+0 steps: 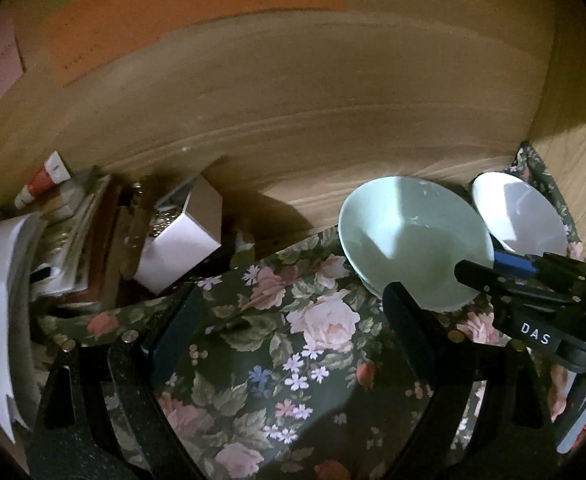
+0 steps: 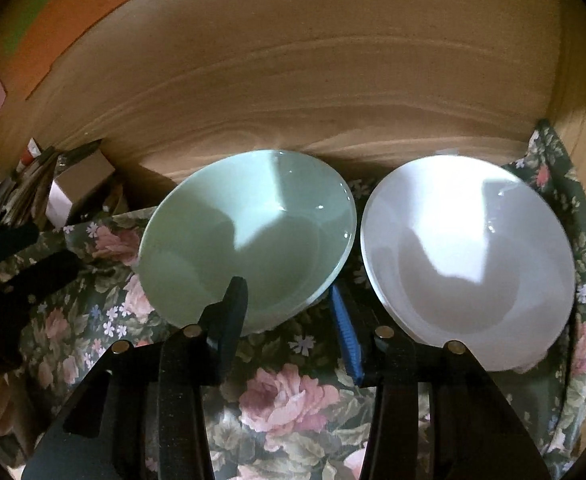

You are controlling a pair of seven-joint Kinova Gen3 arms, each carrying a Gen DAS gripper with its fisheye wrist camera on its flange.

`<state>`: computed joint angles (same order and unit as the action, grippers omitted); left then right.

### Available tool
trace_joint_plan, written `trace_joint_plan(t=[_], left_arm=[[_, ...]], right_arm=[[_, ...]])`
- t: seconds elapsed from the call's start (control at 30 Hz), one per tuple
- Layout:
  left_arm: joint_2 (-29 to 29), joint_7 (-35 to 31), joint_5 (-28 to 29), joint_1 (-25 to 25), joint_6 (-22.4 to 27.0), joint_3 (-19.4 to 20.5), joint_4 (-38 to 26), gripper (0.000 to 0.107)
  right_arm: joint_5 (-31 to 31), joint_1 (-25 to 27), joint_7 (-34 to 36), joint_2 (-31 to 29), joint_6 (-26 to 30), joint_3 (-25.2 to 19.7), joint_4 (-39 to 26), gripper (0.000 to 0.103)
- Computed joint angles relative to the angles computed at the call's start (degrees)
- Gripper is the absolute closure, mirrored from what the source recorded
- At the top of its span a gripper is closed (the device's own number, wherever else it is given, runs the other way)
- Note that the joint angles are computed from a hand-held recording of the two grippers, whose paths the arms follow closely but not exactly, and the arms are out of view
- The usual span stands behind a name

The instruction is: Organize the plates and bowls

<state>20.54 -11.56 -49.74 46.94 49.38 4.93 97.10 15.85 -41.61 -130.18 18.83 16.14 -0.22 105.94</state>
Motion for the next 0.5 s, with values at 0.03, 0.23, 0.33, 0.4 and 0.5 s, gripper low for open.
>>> trace_joint_plan(t=[0.03, 0.23, 0.33, 0.4, 0.5], left_arm=[[0.2, -0.5, 0.5, -0.5, -0.3, 0.1, -0.2, 0.016], [0.9, -3.2, 4.0, -2.5, -2.4, -0.3, -0.6, 0.016], [0.9, -4.5, 6.0, -3.3, -3.5, -0.5, -0.5, 0.016], [1.0, -5.4, 6.9, -3.6, -3.9, -0.7, -0.6, 0.016], [1.6, -6.2, 7.8, -3.7, -3.8, -1.1, -1.1, 0.016]], right_arm=[[-0.5, 0.6, 0.4, 0.3, 0.2, -0.6, -0.3, 0.064], [2.8, -2.6, -1.4, 1.9, 2.9, 1.8, -2.7, 0.066], [3.2, -1.7, 0.1, 3.2, 4.7, 0.1, -4.4, 0.071], [0.8, 1.5, 3.5, 3.9, 5.5, -3.2, -5.3, 0.076], [0.1, 1.5, 5.5, 3.8, 5.0, -3.3, -5.2, 0.078]])
